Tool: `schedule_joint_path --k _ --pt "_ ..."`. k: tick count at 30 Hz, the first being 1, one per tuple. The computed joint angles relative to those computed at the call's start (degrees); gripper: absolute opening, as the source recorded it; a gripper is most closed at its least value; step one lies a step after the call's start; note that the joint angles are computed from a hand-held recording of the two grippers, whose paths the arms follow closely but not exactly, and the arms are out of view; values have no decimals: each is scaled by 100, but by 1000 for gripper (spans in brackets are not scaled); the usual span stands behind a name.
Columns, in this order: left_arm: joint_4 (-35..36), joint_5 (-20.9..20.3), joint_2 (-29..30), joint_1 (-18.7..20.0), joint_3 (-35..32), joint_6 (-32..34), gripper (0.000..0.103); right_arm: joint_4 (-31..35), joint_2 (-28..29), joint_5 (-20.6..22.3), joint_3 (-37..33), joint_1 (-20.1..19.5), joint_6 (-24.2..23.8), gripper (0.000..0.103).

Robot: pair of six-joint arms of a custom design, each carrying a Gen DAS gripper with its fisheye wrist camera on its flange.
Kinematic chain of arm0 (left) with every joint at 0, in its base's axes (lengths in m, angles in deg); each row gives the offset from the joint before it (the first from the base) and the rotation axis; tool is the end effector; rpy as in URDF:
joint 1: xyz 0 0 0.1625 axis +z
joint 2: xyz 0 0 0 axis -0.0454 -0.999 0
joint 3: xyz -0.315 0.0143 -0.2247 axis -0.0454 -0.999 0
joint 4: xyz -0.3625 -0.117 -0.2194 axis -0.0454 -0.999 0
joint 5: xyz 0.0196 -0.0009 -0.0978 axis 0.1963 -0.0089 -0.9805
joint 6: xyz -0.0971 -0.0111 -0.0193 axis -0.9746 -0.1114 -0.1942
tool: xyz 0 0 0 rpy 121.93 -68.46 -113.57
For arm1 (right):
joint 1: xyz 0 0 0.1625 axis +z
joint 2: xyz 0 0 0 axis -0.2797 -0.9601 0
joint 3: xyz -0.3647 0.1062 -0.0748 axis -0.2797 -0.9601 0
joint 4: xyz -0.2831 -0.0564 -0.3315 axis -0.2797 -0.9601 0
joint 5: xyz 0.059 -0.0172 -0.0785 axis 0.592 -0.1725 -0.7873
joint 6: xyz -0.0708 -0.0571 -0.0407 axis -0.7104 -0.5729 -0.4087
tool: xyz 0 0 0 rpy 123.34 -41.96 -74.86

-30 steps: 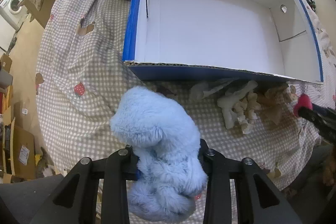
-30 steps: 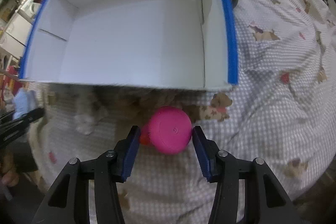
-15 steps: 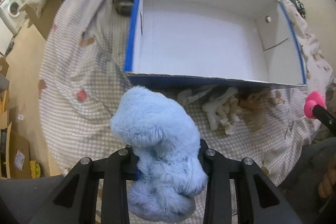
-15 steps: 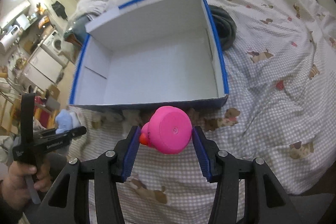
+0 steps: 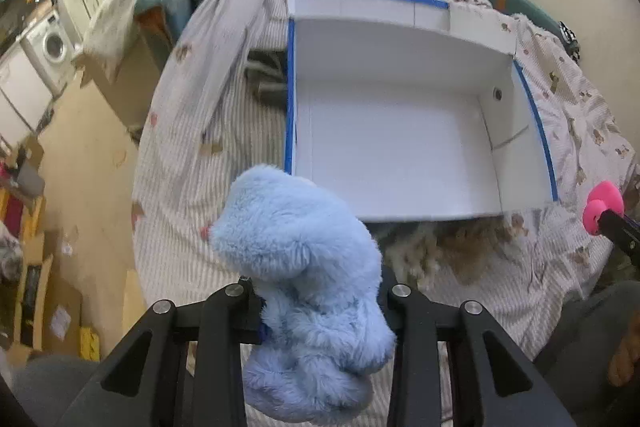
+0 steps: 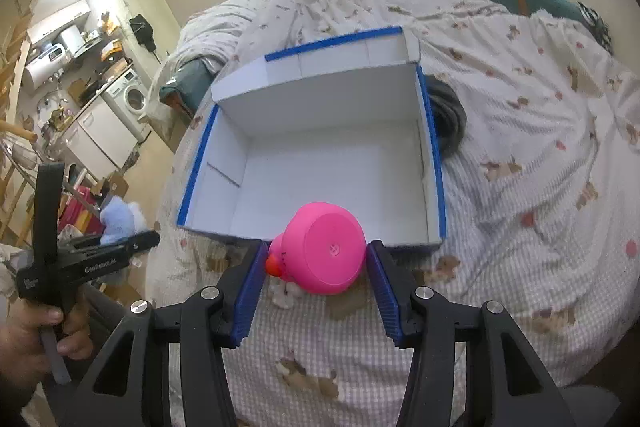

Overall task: Organize soft objects
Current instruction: 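Lift both held toys and carry them over the open white box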

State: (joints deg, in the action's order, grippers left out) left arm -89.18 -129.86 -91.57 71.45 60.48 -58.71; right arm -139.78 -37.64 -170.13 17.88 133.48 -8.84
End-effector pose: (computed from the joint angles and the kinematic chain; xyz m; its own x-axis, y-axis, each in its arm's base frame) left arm -0.0863 -0.7745 0.4417 -0.6996 0.2390 -0.6733 0.4836 0.8521 -0.2001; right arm 0.4409 -0.7011 0.0955 -0.8894 0.0366 0.4557 -0.2711 0.7605 -0.5901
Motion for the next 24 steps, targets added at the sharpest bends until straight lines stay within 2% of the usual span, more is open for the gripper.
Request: schedule_joint_path --k 5,10,12,17,20,24 --pt "-277 -37 402 -21 -418 324 30 -10 281 11 -464 -86 -185 54" --pt "-139 -84 1006 -15 -1151 456 32 285 720 65 -1239 -225 -363 54" --pt "-80 -87 1269 -13 -1483 499 32 485 947 96 -1651 -291 -414 54" --pt "343 -87 2213 -1 -2818 516 32 1089 1648 216 -2943 -459 -506 54" --pt "273 -86 2634 5 -3297 825 32 1432 2204 197 -3911 -531 -676 54" --pt "178 -227 2965 69 -3627 1032 32 1706 2617 271 -4538 -649 -615 54"
